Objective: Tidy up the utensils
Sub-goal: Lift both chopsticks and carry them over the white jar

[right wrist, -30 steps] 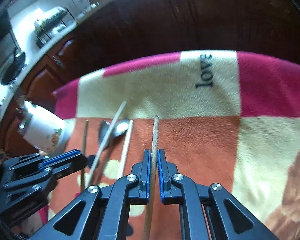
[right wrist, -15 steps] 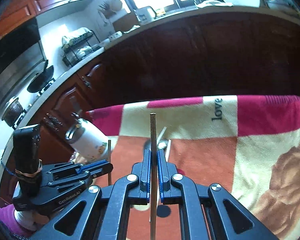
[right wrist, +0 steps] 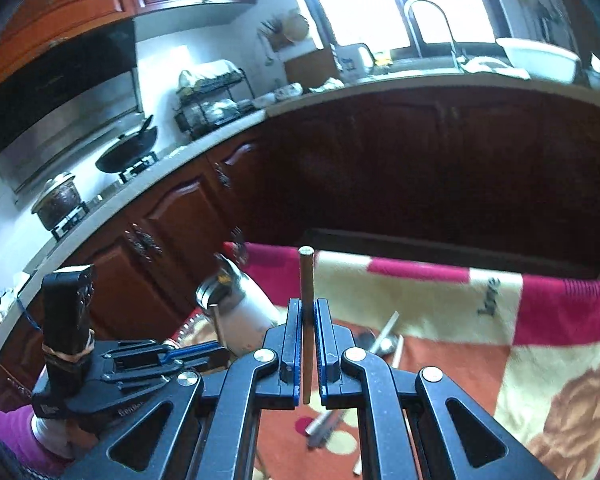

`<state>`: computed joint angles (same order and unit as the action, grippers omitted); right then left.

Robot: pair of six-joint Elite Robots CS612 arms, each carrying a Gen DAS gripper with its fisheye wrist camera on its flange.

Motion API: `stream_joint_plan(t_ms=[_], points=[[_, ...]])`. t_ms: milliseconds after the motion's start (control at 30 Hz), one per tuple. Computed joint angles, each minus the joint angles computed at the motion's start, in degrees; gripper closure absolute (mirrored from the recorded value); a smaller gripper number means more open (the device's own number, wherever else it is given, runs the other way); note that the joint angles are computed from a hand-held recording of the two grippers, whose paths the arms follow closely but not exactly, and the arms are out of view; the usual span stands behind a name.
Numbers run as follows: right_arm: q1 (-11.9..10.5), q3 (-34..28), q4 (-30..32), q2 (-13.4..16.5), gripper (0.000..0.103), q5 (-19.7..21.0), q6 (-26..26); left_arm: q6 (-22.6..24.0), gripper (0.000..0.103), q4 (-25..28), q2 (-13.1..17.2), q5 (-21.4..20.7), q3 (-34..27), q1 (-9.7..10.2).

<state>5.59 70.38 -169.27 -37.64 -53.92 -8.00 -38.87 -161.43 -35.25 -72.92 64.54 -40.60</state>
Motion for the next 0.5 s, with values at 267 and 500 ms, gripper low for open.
stream_joint_plan(t_ms=[267, 500], points=[[1.76, -3.53, -0.69, 0.24, 0.098, 2.99, -0.78, -0.93, 0.099, -4.71, -5.13, 6.33, 5.66, 1.69], [3.27, -6.76, -0.60, 0.57, 0.098, 3.84, -2.70, -0.73, 0.099, -7.95, -7.88, 4.10, 8.30, 3.17]])
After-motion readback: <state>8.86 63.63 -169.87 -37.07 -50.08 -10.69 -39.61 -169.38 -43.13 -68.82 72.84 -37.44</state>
